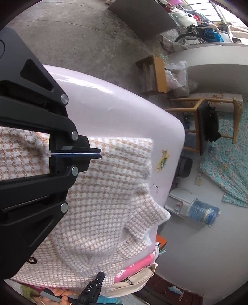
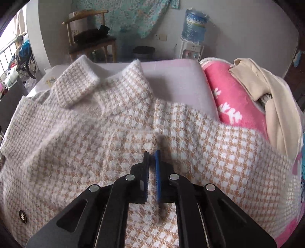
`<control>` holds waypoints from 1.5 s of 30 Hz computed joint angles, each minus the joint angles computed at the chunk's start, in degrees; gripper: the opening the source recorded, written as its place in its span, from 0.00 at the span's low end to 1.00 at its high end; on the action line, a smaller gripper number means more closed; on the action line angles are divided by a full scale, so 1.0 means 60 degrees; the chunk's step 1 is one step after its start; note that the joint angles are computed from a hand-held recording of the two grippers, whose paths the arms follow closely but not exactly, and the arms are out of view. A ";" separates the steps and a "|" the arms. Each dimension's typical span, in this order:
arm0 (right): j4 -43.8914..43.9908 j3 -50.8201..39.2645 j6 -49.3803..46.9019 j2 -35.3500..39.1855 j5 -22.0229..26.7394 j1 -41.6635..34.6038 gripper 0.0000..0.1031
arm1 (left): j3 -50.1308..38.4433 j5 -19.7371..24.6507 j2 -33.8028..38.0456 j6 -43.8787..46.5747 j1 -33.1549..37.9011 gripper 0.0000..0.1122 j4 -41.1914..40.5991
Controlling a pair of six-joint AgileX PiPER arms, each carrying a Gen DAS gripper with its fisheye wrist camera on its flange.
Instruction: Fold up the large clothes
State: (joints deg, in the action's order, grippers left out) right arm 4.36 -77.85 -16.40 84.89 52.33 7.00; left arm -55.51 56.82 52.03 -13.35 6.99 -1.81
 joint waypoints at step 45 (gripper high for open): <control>-0.0715 0.3283 0.1268 -0.2782 0.1134 0.1173 0.86 | -0.0093 0.1372 0.2536 -0.6699 -0.7010 0.85 0.4732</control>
State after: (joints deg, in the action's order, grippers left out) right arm 0.07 -58.15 -8.79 68.20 59.14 14.04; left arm -56.07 65.05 67.25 -53.55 -35.07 26.58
